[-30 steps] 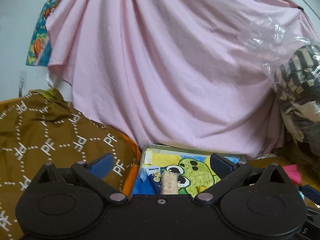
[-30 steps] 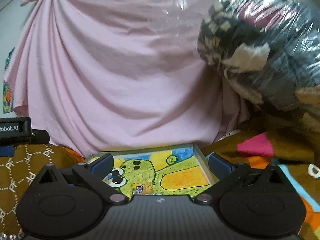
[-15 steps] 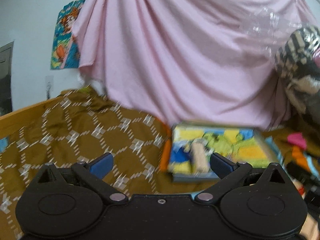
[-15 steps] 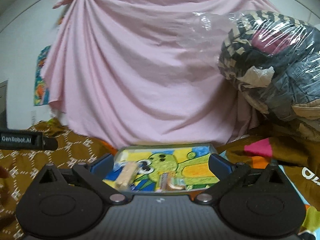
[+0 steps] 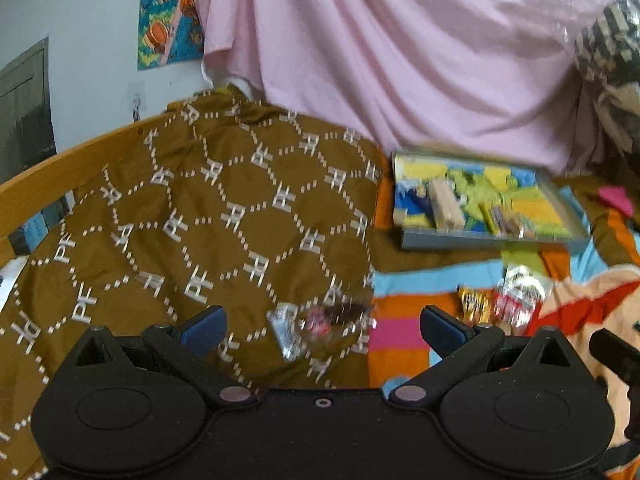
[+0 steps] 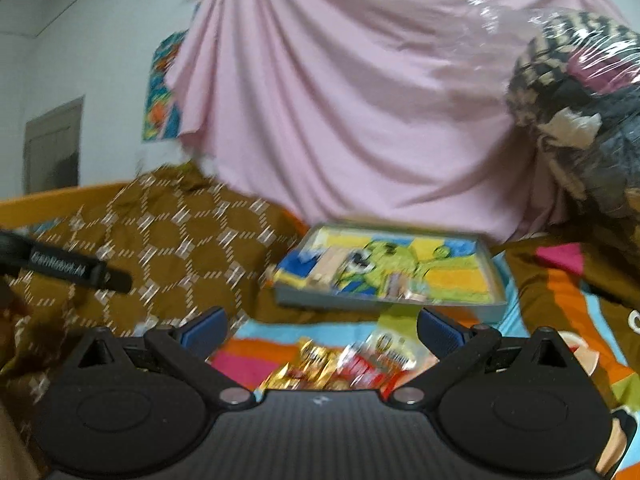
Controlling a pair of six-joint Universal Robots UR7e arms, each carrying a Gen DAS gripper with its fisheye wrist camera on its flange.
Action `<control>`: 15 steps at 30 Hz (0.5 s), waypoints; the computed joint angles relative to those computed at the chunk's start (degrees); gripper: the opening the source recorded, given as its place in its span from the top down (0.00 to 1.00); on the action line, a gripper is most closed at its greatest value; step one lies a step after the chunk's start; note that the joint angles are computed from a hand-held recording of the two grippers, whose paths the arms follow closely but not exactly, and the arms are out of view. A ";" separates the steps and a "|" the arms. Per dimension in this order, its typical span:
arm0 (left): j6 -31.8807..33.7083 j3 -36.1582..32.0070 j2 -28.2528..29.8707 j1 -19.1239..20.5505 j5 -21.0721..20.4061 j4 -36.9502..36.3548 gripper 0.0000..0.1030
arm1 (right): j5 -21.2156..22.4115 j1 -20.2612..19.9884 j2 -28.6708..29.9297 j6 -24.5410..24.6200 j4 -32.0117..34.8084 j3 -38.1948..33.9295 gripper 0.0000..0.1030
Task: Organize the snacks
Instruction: 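Move both tools back over the remaining snacks on the blanket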
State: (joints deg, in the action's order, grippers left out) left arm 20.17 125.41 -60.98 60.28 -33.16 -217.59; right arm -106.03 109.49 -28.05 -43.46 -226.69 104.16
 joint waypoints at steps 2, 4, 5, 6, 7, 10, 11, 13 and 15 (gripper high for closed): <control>-2.45 0.63 -1.10 0.00 0.83 4.68 0.01 | -0.51 0.23 -0.39 -0.04 0.99 1.36 0.00; -4.44 1.14 -2.07 0.04 0.82 8.69 0.01 | -1.31 0.52 -0.72 -0.09 2.20 2.54 0.00; -4.99 1.31 -2.37 0.05 0.72 10.07 0.01 | -1.61 0.60 -0.86 -0.01 2.73 3.07 0.00; -5.36 1.34 -2.51 0.06 0.69 11.19 0.01 | -1.98 0.71 -1.08 0.36 3.71 3.59 0.00; -5.76 1.37 -2.56 0.04 0.79 12.30 0.01 | -2.09 0.73 -1.44 0.76 5.02 4.01 0.00; -7.99 0.79 -2.82 0.30 1.31 18.31 0.01 | -2.23 0.65 -2.50 2.25 8.95 5.40 0.00; -9.11 0.45 -2.95 0.47 1.42 21.06 0.01 | -2.38 0.61 -2.75 2.75 10.12 5.63 0.00; -11.92 -0.58 -3.20 0.94 1.78 28.15 0.01 | -2.73 0.56 -3.11 3.95 12.25 6.01 0.00; -13.73 -1.63 -3.22 1.50 1.57 33.94 0.01 | -3.12 0.50 -3.38 4.95 14.32 6.07 0.00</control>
State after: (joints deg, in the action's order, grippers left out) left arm 6.44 123.78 -64.20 61.78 -31.59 -183.65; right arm -109.15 109.99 -31.43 -38.52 -212.36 110.23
